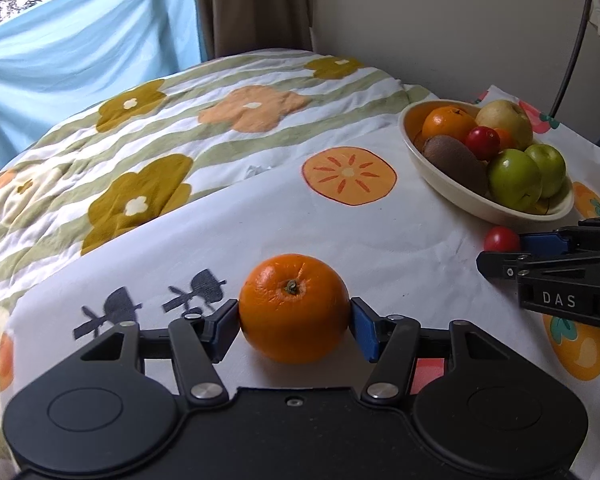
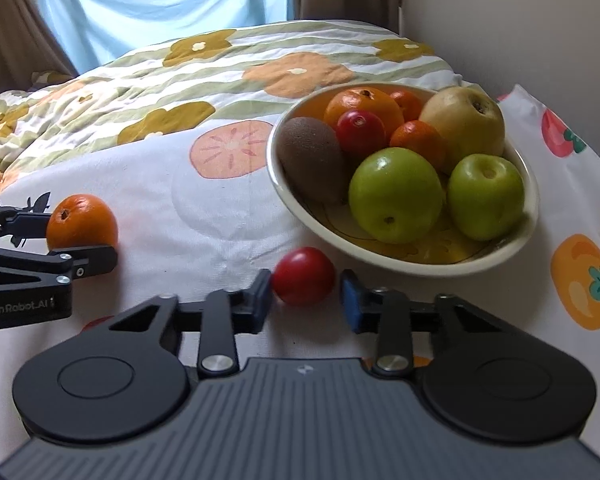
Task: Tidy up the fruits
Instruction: 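Grasp the large orange with the left tool while the right tool grasps the red tomato, then carry the orange with the left tool while the right tool carries the tomato to the bowl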
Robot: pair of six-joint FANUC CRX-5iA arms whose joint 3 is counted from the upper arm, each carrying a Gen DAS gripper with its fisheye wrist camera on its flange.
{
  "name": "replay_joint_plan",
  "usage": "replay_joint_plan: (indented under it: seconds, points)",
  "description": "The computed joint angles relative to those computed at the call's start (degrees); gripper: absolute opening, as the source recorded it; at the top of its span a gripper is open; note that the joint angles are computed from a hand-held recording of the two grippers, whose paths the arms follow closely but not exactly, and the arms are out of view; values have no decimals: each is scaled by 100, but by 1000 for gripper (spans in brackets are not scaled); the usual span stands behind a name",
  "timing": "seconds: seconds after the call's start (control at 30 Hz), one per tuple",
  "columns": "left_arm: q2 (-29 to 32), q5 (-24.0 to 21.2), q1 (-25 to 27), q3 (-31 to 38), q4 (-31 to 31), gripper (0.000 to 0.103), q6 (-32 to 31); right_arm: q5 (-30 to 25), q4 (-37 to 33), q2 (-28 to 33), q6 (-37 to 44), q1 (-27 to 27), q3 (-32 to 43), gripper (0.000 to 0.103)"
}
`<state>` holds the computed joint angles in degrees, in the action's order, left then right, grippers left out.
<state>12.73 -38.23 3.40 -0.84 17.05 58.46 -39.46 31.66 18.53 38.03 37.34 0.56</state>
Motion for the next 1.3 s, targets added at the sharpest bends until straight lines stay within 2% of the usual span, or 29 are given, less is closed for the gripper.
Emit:
replay_joint_plan:
  seconds: [0.27, 0.73, 1.03, 1.3]
  points:
    - [-461, 223, 24, -244, -81, 63, 341, 305, -71, -292, 491, 55, -121, 48]
    - [-891, -143, -425, 208, -823, 63, 1881, 503, -551, -965, 1155, -246, -123, 48]
    - [-526, -511, -1151, 1116, -1868, 63, 3431, 472, -1603, -1140, 2860, -923, 161, 48]
    - [199, -726, -1640, 2053, -2249, 63, 4137, 360, -2563, -958, 4125, -1550, 656, 48]
